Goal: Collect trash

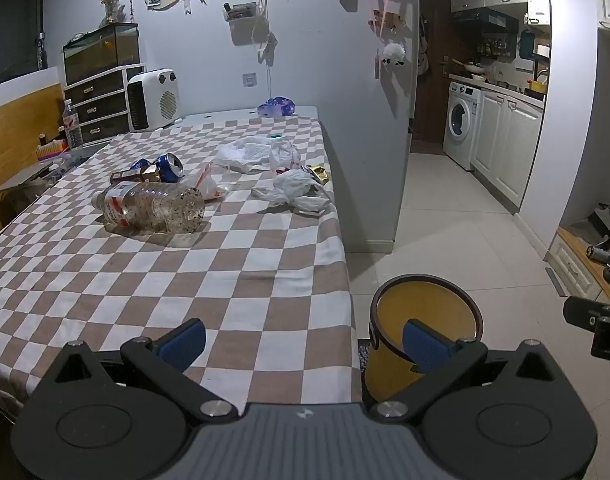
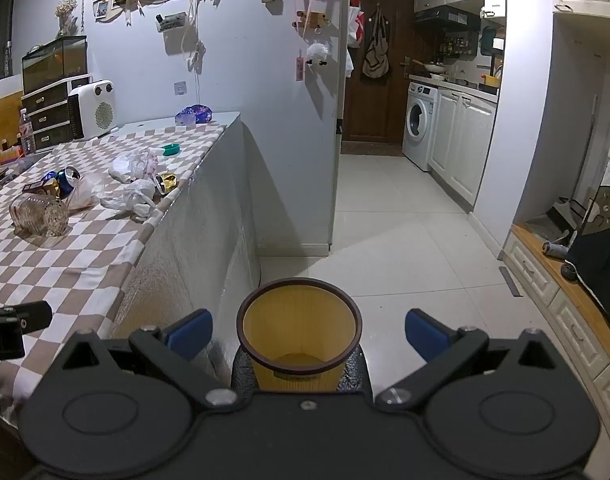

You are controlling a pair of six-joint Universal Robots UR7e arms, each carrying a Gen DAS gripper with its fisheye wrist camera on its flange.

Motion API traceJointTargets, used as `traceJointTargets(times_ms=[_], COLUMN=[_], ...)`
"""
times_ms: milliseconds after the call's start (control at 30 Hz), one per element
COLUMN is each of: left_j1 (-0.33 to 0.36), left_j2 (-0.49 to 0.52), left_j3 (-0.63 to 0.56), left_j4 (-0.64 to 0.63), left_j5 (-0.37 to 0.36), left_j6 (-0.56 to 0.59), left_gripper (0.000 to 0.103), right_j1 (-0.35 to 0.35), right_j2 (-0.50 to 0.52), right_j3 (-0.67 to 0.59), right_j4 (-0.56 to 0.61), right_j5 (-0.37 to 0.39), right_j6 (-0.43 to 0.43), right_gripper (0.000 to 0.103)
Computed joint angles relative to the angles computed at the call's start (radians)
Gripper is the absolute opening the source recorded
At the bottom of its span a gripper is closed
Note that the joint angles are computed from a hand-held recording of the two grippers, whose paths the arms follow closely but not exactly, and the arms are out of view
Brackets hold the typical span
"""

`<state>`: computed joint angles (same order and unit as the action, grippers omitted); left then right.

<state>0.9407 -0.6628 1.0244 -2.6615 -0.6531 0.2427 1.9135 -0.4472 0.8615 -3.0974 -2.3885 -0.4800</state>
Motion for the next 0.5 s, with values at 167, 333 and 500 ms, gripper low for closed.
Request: traceJointTargets(times_ms=[167, 333, 500], left_j1=[0.0, 0.0, 0.0], left_j2=[0.0, 0.0, 0.0], left_j3=[0.0, 0.0, 0.0], left_j4=[0.0, 0.001, 0.0], left_j5=[0.001, 0.001, -0.001], left_j6=[-0.001, -0.002, -0.001], left_gripper=[0.103, 0.103, 0.103], right_j1=[0.0, 0.0, 0.0], right_j2=[0.0, 0.0, -0.002], right_j3=[0.002, 0.003, 0.006], right_j4=[-0.001, -0.001, -0.002], right_j5=[0.0, 0.0, -0.001], right_j6=[0.001, 0.001, 0.001], right_gripper=[0.103, 0.103, 0.103])
